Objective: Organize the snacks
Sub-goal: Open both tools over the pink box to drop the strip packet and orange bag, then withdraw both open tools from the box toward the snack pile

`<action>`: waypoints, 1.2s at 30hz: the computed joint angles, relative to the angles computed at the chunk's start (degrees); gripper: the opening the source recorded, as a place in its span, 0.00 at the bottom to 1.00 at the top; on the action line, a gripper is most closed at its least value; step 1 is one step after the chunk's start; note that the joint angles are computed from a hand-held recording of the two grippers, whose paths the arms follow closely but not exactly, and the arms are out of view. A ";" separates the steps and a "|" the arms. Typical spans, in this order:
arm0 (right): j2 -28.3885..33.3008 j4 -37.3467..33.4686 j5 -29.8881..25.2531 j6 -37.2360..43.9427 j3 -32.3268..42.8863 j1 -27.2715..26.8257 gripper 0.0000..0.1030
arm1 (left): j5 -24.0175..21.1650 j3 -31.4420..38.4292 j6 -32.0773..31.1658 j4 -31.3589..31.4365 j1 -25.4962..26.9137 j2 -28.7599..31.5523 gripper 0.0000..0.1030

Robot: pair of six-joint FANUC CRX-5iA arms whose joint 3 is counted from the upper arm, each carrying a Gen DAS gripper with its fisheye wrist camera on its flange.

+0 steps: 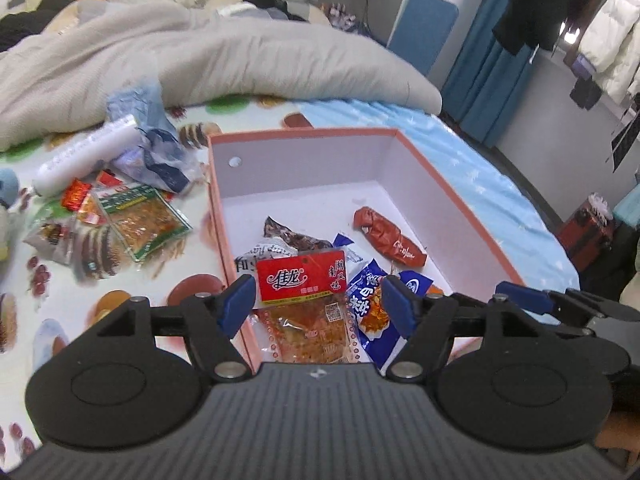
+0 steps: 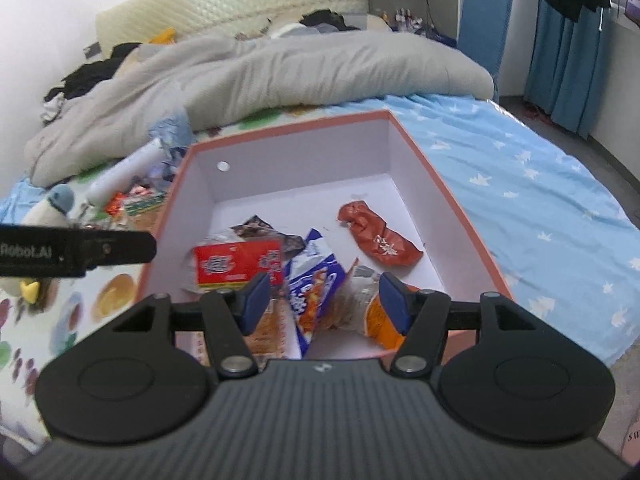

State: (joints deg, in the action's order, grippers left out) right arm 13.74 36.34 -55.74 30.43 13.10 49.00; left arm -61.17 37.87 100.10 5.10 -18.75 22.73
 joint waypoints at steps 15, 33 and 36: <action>-7.10 7.07 0.96 -6.25 -7.65 6.64 0.61 | 2.64 -15.13 7.52 -7.25 -0.42 -17.94 0.72; -9.70 7.66 2.71 -6.66 -10.57 15.29 0.61 | 0.03 -30.12 18.98 -15.92 -1.78 -35.22 0.72; -9.52 7.48 3.28 -5.77 -10.44 16.41 0.61 | -0.29 -31.81 20.34 -16.59 -1.12 -37.35 0.72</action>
State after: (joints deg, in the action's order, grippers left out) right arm 4.22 43.82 -52.46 24.66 2.66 65.41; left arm -61.46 6.07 120.44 -11.49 -19.88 -14.62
